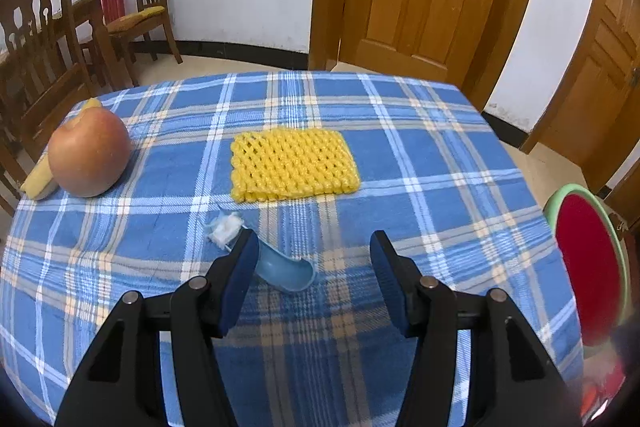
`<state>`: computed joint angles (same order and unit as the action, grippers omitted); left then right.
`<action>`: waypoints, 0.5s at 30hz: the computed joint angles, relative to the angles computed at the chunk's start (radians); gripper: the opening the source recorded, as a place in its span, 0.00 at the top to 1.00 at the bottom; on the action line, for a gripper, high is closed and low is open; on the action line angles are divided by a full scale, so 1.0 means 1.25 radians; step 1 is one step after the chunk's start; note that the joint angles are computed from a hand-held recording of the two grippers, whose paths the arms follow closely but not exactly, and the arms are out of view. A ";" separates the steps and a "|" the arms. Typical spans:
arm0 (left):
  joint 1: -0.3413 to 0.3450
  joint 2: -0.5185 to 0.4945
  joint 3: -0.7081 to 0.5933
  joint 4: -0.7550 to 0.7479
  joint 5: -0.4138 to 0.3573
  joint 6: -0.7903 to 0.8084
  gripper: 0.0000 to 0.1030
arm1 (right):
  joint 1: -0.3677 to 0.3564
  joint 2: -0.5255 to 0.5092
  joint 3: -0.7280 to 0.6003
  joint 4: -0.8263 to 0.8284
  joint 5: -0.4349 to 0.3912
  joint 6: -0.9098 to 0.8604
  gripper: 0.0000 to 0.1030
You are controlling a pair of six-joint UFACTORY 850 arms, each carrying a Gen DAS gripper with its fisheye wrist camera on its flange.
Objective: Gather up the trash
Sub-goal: 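Grasp the small blue bottle with the left tool while the right tool grasps the yellow foam net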
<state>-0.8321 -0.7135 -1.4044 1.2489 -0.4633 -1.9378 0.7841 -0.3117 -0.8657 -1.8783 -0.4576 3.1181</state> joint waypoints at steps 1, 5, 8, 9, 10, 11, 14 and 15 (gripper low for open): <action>0.001 -0.003 -0.002 -0.004 -0.003 0.003 0.44 | -0.001 -0.001 -0.001 0.000 0.002 -0.001 0.22; 0.003 -0.008 -0.005 0.015 -0.020 -0.005 0.60 | -0.004 -0.006 -0.003 -0.007 0.009 0.007 0.22; 0.016 0.005 0.014 0.054 0.030 -0.046 0.80 | -0.003 -0.011 -0.007 -0.008 0.012 0.009 0.22; 0.018 0.010 0.021 0.074 0.038 -0.067 0.85 | -0.004 -0.013 -0.009 -0.010 0.013 0.008 0.22; 0.019 0.013 0.026 0.078 0.046 -0.069 0.88 | -0.003 -0.014 -0.012 -0.009 0.014 0.004 0.22; 0.020 0.017 0.032 0.089 0.052 -0.078 0.88 | -0.002 -0.015 -0.013 -0.007 0.014 0.000 0.22; 0.023 0.035 0.059 0.148 0.071 -0.133 0.88 | -0.001 -0.020 -0.022 -0.006 0.016 -0.012 0.22; 0.024 0.043 0.070 0.174 0.076 -0.157 0.88 | 0.000 -0.022 -0.027 -0.001 0.017 -0.021 0.22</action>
<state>-0.8020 -0.6599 -1.3171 1.4660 -0.3677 -2.1339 0.7838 -0.3395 -0.8992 -1.8798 -0.4363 3.0918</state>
